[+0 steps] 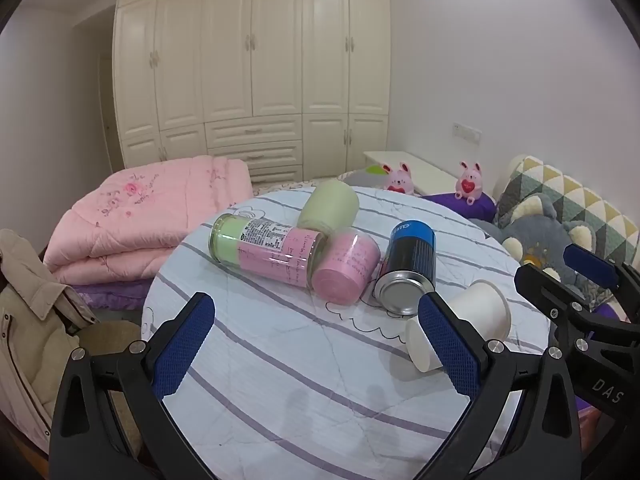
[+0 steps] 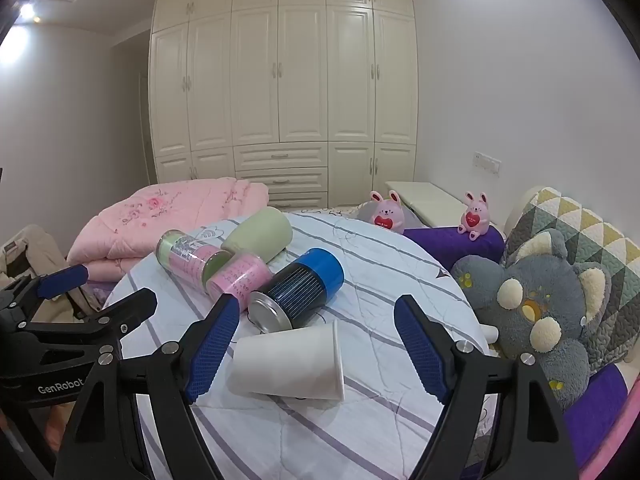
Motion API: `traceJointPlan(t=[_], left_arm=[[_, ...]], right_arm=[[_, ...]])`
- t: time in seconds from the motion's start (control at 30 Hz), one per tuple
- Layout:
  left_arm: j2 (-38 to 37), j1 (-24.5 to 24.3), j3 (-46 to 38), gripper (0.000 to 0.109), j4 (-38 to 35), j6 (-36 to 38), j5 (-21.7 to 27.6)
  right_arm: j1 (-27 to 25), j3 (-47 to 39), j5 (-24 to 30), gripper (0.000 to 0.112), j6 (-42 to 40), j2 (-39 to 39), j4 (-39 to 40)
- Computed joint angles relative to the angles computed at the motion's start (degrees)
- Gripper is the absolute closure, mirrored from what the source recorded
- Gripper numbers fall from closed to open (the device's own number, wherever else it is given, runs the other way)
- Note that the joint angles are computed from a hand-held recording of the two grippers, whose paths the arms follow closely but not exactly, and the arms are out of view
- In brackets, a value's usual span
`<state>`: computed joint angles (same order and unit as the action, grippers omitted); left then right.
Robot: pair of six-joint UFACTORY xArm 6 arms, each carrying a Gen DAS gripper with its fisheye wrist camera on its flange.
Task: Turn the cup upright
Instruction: 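Move the left gripper toward the pale green cup lying on its side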
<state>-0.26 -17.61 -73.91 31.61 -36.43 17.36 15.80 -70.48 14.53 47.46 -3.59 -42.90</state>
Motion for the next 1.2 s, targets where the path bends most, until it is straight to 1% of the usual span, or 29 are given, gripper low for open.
traceJointPlan(t=[0.2, 0.23, 0.4, 0.5, 0.67, 0.73, 0.83, 0.87, 0.93, 0.97, 1.0, 1.07, 1.2], left_arm=[[0.2, -0.1, -0.4, 0.006, -1.1, 0.9, 0.6], [-0.1, 0.0, 0.2, 0.006, -0.4, 0.4, 0.1], [-0.2, -0.1, 0.0, 0.006, -0.6, 0.0, 0.5], [-0.2, 1.0, 0.7, 0.006, -2.4, 2.0, -0.3], [2.1, 1.3, -1.6, 0.006, -3.0, 2.4, 0.4], [2.6, 1.4, -2.2, 0.006, -4.3, 3.4, 0.8], [3.6, 2.1, -3.0, 0.006, -4.3, 3.1, -0.2], [4.0, 2.5, -3.3, 0.006, -3.4, 2.4, -0.6], [4.8, 3.0, -4.0, 0.006, -5.6, 4.3, -0.9], [5.2, 3.5, -4.1, 0.006, -6.0, 4.4, -2.0], [5.6, 3.7, -4.6, 0.006, -7.7, 5.6, -1.7], [7.0, 4.3, -5.8, 0.006, -8.8, 6.0, -2.5], [9.7, 4.2, -9.7, 0.006, -14.9, 9.9, 1.6]], right_arm=[[0.1, 0.1, 0.0, 0.031, 0.2, -0.1, -0.2], [0.1, 0.0, 0.1, 0.031, 0.1, 0.0, -0.1], [0.2, 0.0, 0.3, 0.031, 0.1, 0.1, 0.1], [0.5, -0.6, 0.6, 0.031, -0.4, 0.8, 1.0], [1.2, -3.2, 1.7, 0.031, -2.7, 3.1, 4.6], [1.4, -4.3, 2.3, 0.031, -3.8, 4.2, 6.5], [1.6, -6.3, 3.5, 0.031, -4.9, 6.0, 9.7], [1.8, -7.1, 4.0, 0.031, -5.2, 6.7, 10.7], [2.0, -8.7, 4.9, 0.031, -5.9, 8.1, 12.5], [2.1, -9.5, 5.4, 0.031, -5.4, 8.7, 12.2], [2.2, -10.2, 5.8, 0.031, -4.8, 9.2, 11.7], [2.4, -11.1, 6.0, 0.031, -4.5, 9.9, 11.8], [2.5, -13.0, 7.0, 0.031, -3.4, 11.4, 11.6]])
